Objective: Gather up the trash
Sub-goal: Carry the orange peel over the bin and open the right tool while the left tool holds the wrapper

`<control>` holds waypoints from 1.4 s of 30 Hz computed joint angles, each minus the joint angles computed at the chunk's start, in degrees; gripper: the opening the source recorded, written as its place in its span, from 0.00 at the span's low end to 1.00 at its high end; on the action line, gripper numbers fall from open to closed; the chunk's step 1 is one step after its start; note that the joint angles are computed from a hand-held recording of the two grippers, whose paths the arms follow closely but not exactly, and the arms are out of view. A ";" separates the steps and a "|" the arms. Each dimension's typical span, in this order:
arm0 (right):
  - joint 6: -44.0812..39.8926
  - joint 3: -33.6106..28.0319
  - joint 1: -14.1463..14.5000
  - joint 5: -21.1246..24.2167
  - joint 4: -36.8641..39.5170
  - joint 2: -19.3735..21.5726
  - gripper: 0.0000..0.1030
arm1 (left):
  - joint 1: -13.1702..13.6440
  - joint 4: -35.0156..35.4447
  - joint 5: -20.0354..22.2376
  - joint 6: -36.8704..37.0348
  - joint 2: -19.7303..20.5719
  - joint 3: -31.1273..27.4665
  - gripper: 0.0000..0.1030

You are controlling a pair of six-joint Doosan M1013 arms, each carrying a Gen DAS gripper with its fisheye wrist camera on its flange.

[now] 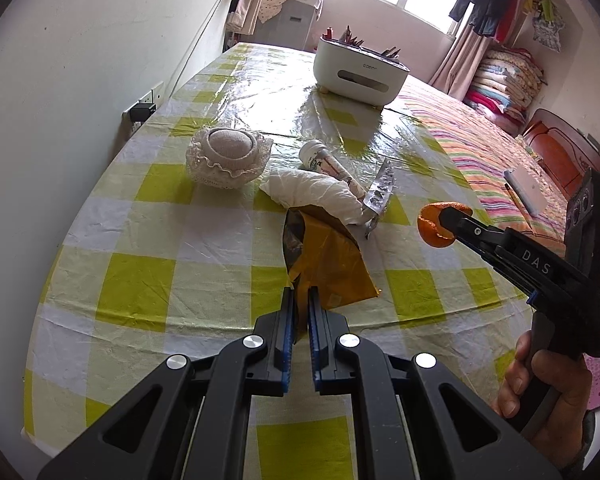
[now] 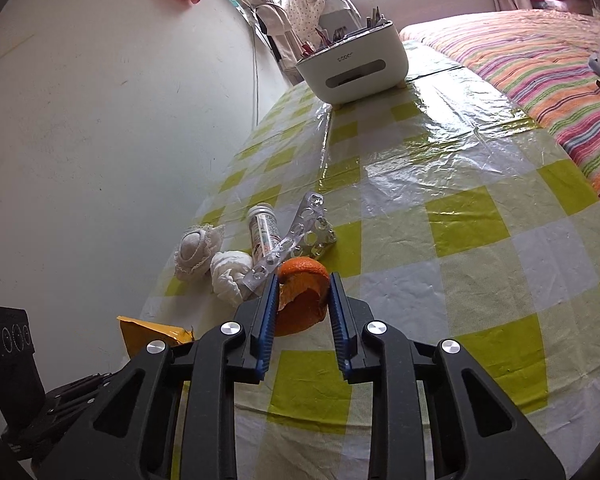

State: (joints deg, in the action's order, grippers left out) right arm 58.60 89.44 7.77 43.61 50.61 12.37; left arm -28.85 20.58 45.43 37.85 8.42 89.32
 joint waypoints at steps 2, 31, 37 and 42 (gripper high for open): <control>-1.82 1.34 -0.14 -1.30 1.02 -1.29 0.23 | -0.17 -0.26 0.00 0.32 0.22 -0.35 0.07; -9.58 11.72 -6.74 -8.54 14.54 -9.26 0.23 | -4.57 2.12 -4.30 2.63 3.07 -4.64 0.07; -10.00 13.19 -8.62 -10.27 17.19 -10.46 0.23 | -5.84 1.73 -4.04 5.01 4.41 -6.20 0.07; -10.79 14.06 -9.77 -12.14 18.89 -11.39 0.23 | -6.48 0.87 -3.60 6.70 5.37 -7.37 0.07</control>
State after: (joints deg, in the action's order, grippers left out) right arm 47.80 103.51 -1.99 31.47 69.50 0.97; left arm -35.33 21.45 41.82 44.55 13.78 81.95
